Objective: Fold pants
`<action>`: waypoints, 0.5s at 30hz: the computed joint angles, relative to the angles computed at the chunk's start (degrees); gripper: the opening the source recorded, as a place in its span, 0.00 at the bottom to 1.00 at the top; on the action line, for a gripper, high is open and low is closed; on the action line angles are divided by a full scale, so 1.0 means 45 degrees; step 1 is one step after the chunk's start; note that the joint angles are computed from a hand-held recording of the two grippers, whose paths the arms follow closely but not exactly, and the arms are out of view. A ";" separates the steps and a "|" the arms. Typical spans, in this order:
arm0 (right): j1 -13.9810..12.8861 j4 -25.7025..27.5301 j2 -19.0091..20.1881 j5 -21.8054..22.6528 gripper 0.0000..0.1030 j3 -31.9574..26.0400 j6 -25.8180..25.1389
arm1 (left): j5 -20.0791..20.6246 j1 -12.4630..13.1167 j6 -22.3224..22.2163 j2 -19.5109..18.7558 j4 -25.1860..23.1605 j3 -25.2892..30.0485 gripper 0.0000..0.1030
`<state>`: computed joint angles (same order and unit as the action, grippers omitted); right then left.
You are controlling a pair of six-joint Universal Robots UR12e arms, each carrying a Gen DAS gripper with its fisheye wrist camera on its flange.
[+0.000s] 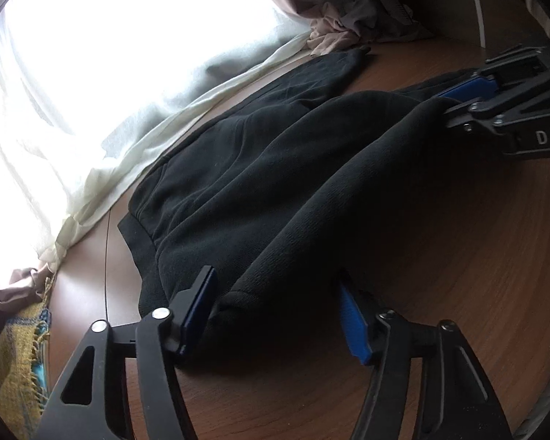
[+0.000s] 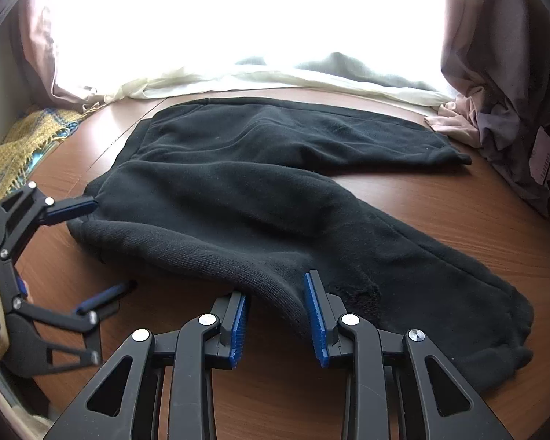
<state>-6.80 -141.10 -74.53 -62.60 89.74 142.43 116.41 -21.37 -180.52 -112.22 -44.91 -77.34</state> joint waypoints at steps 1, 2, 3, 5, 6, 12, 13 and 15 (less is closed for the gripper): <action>-0.0010 -0.0004 -0.0008 -0.0002 0.30 -0.0003 0.0027 | -0.0384 0.0117 -0.0273 0.0039 -0.0210 0.0029 0.49; -0.0018 -0.0008 0.0002 -0.0032 0.30 -0.0018 0.0065 | -0.0654 0.0186 -0.0481 0.0072 -0.0337 0.0040 0.41; -0.0017 0.0002 0.0016 -0.0076 0.30 -0.0027 0.0086 | -0.0887 0.0244 -0.0651 0.0091 -0.0437 0.0081 0.38; -0.0017 0.0071 0.0052 -0.0159 0.30 -0.0047 0.0097 | -0.1092 0.0269 -0.0933 0.0137 -0.0592 0.0152 0.31; -0.0011 0.0061 0.0067 -0.0221 0.30 -0.0030 0.0112 | -0.1033 0.0251 -0.0988 0.0150 -0.0576 0.0156 0.30; -0.0013 -0.0571 0.0131 -0.1136 0.30 0.0232 0.0097 | -0.0848 0.0245 -0.1332 0.0281 -0.0951 0.0153 0.29; -0.0045 -0.0608 0.0141 -0.1249 0.30 0.0257 0.0115 | -0.0786 0.0228 -0.1407 0.0295 -0.1021 0.0153 0.29; -0.0081 -0.0999 0.0150 -0.1683 0.30 0.0394 0.0177 | -0.0644 0.0203 -0.1495 0.0310 -0.1103 0.0167 0.29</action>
